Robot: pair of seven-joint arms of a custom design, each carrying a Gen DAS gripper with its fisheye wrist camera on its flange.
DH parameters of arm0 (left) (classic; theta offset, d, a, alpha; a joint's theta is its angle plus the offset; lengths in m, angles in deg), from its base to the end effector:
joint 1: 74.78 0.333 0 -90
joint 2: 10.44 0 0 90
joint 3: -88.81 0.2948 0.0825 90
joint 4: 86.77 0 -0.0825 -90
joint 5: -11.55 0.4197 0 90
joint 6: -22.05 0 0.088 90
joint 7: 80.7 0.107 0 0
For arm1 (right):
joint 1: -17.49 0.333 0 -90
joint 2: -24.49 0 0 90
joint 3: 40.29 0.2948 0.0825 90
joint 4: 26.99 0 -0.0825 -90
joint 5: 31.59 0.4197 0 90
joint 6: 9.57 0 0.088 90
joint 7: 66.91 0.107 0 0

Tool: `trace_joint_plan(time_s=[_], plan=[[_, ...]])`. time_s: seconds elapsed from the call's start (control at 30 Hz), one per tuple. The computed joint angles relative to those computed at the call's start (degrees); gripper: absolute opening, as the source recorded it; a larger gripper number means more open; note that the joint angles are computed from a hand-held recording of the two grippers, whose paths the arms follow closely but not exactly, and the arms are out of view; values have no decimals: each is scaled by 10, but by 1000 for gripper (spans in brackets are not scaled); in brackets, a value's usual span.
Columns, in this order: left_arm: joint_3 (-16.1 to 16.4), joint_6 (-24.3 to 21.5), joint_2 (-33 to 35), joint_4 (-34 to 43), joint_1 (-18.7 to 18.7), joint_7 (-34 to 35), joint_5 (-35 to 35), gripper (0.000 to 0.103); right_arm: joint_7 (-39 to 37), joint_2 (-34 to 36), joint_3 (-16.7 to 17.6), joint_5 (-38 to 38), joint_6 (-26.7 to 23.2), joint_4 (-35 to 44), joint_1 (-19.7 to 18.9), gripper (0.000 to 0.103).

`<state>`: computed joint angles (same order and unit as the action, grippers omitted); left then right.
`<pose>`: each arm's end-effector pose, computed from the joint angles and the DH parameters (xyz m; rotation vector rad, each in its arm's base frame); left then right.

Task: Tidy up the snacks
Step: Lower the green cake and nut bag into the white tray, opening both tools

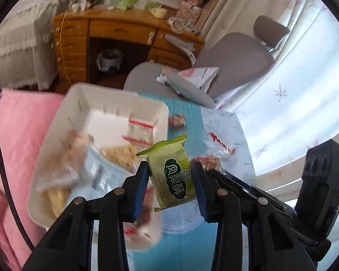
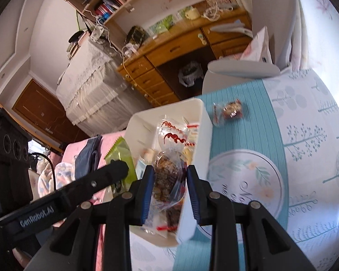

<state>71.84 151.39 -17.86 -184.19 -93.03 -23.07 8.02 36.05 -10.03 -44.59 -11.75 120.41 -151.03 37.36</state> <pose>0.4834 -0.3580 0.6879 -1.9849 2.0630 -1.0015 0.4401 0.1223 0.6853 -1.5930 1.7316 -0.0366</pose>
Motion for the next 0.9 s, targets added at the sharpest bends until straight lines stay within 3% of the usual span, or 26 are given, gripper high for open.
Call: trace_joint_plan(time_s=[0.17,0.37,0.6,0.63,0.77,0.9], plan=[[24,43,-15,-33,12,69,-55,38,39,17,40,-41,49,3,-3,30],[39,80,-18,-65,33,120,-88,38,61,38,59,-79,112,3,12,27],[49,74,-10,-78,52,141,-127,39,104,70,77,-137,87,24,9,27],[49,70,-7,-76,54,142,-129,40,111,71,78,-143,84,25,8,27],[47,64,-4,-74,56,137,-136,69,126,70,80,-167,70,28,2,27],[45,60,-6,-76,57,123,-139,78,127,66,75,-178,63,26,-2,27]])
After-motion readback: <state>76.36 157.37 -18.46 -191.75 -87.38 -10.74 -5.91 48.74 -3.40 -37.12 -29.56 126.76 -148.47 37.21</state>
